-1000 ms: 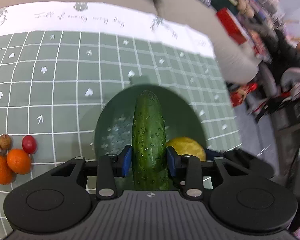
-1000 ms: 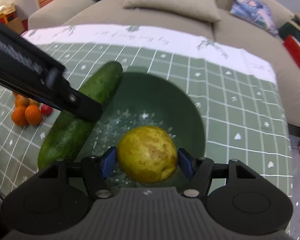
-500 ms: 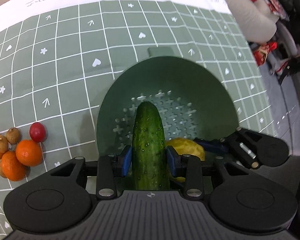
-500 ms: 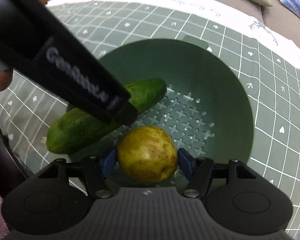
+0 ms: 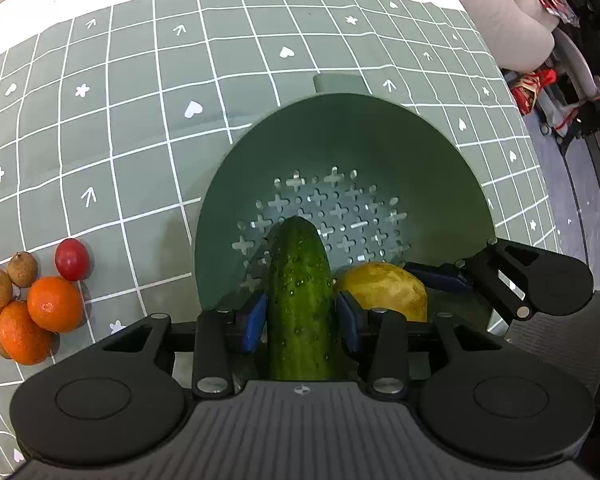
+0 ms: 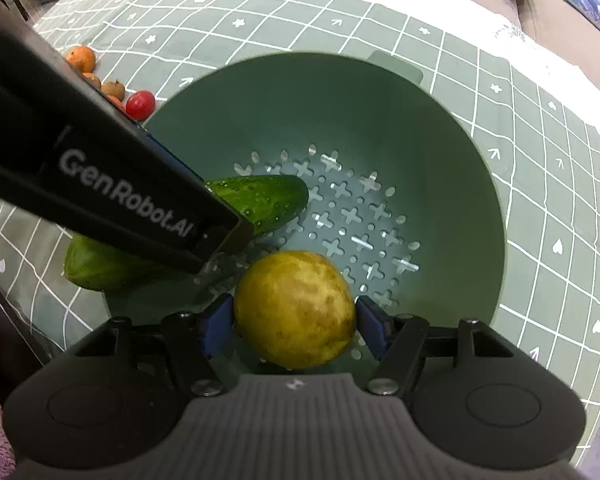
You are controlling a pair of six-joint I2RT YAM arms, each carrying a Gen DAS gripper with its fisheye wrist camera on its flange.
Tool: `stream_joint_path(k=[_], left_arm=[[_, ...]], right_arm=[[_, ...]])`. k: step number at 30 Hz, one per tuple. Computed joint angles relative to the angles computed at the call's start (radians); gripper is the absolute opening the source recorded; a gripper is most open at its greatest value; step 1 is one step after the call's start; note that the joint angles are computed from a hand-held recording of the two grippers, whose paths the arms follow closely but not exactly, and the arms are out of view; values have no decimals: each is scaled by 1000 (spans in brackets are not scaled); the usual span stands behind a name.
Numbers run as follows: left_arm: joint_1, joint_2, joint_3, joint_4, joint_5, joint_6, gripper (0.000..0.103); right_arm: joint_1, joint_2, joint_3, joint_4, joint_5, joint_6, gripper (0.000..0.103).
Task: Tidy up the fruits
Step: 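Carry cucumber and pear into the green colander and open both tools, then grasp a mandarin with the left tool while the right tool grasps the cherry tomato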
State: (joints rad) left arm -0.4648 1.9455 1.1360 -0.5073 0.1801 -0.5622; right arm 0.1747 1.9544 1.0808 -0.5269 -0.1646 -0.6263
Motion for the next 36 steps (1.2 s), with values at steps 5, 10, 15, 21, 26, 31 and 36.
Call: stream_joint_path(k=[5, 10, 15, 21, 26, 31, 36], left_arm=[[-4, -36, -32, 11, 5, -18, 53], [-10, -107, -80, 27, 5, -28, 54], [-14, -226, -165, 59, -2, -51, 56], [-37, -386, -256, 68, -68, -55, 56], [-48, -529, -319, 28, -156, -59, 56], [-44, -665, -380, -34, -267, -39, 56], [-7, -781, -449, -80, -313, -20, 56]], right_arm=[[9, -49, -39, 25, 26, -3, 79], [11, -112, -52, -12, 52, 1, 81], [23, -200, -92, -18, 91, 17, 82], [42, -324, -142, -32, 118, 52, 83], [56, -433, -177, -47, 94, 103, 84], [112, -530, -206, -50, 52, 211, 84], [215, -575, -256, 22, 39, 358, 84]])
